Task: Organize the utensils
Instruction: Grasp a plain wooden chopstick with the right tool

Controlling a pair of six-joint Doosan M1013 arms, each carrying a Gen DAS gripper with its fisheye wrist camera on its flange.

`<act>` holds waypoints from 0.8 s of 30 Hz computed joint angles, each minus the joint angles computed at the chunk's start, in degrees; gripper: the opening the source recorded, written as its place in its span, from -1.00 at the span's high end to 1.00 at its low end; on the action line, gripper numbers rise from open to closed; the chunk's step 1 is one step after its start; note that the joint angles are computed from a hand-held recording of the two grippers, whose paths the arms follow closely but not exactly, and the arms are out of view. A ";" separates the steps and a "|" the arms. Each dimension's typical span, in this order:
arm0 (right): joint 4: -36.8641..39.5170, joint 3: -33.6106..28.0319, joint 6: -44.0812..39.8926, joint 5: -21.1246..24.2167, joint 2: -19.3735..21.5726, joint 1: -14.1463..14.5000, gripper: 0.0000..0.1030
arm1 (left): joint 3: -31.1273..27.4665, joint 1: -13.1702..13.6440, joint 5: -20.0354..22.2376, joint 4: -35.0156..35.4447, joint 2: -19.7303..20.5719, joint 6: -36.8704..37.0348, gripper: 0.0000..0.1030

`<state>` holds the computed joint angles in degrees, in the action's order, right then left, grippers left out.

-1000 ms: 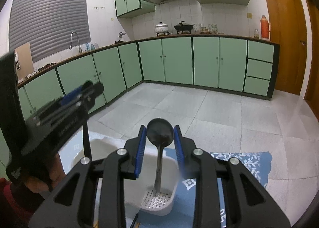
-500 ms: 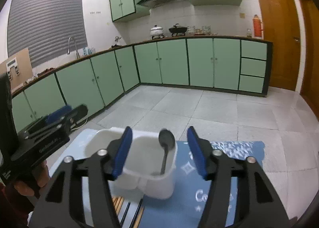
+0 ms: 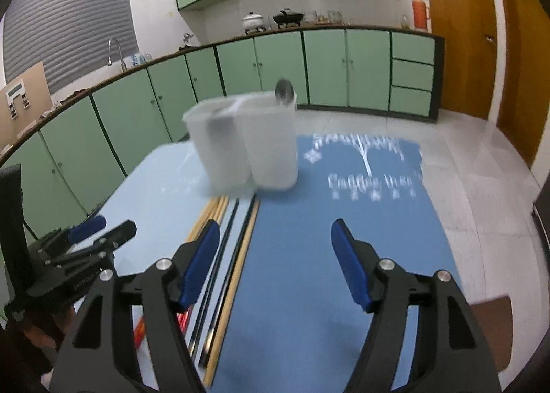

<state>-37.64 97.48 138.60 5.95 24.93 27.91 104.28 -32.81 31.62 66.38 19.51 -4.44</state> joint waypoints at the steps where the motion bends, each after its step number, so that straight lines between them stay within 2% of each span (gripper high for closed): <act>1: -1.20 0.64 1.05 0.30 -0.23 0.37 -0.23 | 0.50 -0.40 0.45 -0.88 -0.24 0.20 -0.22; 2: 0.61 0.97 -0.91 0.49 -0.38 0.53 -0.22 | 0.86 -0.64 0.71 -1.40 -0.39 0.38 -0.22; 6: 20.44 2.79 -20.96 1.24 -1.23 1.13 -0.09 | 2.69 -1.47 0.11 -3.26 -1.52 1.92 -0.22; 9: 22.84 3.75 -23.81 1.91 -1.59 1.56 0.00 | 3.36 -2.01 0.32 -4.06 -2.05 2.93 -0.22; 13: 20.76 4.44 -21.31 2.60 -1.58 2.40 0.12 | 4.02 -2.14 -0.16 -6.05 -2.35 4.14 -0.17; 16: 26.14 4.88 -26.38 2.75 -1.66 2.69 0.19 | 4.37 -2.24 -0.77 -8.62 -2.45 6.67 -0.11; 17: 25.66 5.04 -26.03 2.65 -1.71 2.86 0.20 | 4.47 -2.29 -0.82 -9.14 -2.45 7.14 -0.10; 24: 11.87 5.65 -11.43 2.67 -1.12 3.97 0.39 | 5.21 -2.85 -0.70 -9.78 -2.23 7.28 -0.03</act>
<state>-25.77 103.13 127.17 8.63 23.81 31.88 109.49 -35.66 30.92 56.60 17.29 2.84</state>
